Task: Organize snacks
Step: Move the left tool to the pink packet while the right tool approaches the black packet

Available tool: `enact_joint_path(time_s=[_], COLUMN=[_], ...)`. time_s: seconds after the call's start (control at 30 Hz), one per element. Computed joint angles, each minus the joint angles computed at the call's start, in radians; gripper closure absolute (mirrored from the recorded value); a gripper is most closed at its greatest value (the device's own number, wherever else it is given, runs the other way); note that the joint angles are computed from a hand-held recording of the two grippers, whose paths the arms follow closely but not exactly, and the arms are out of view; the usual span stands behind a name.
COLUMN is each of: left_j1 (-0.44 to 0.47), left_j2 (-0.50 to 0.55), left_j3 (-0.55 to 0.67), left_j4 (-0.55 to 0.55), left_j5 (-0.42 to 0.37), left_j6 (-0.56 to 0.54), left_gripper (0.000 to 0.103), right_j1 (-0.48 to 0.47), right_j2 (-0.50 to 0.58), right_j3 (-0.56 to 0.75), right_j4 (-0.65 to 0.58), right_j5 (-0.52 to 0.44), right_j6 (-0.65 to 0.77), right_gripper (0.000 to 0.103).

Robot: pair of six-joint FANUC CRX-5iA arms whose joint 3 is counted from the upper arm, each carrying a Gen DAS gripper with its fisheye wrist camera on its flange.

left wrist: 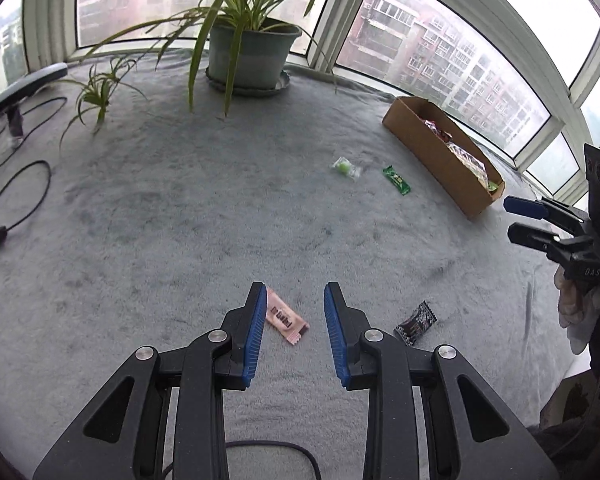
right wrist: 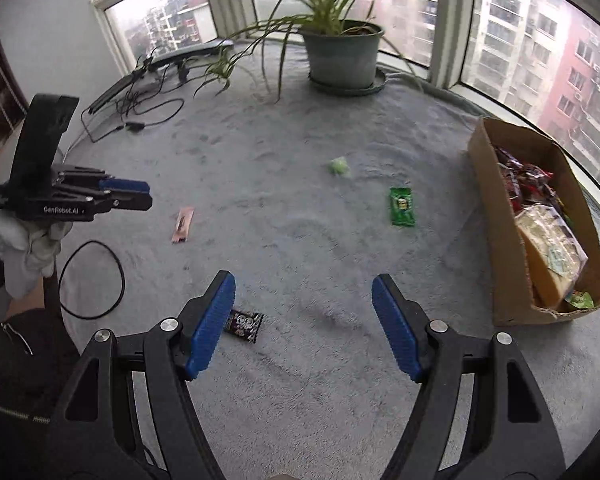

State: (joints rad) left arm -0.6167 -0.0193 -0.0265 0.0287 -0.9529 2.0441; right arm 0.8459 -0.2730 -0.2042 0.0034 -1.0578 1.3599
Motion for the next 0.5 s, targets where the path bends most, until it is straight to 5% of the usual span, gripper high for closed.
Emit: enact_joint_path(time_s=[0.4,0.5], left_j1=[0.031,0.035], left_j2=[0.03,0.034], left_j3=[-0.08,-0.084], left_j4=[0.147,0.158], left_j5=[0.013,0.015], left_j6=[-0.04,-0.044], left_gripper=[0.075,0.075], right_j1=[0.113,0.139], right_j2=[0.124,0.139], right_j3=[-0.008,-0.02], right_j4=[0.014,0.051], right_j5=[-0.087,-0.087], right_j6=[0.221,0.24], right_gripper=[0.037,0.049])
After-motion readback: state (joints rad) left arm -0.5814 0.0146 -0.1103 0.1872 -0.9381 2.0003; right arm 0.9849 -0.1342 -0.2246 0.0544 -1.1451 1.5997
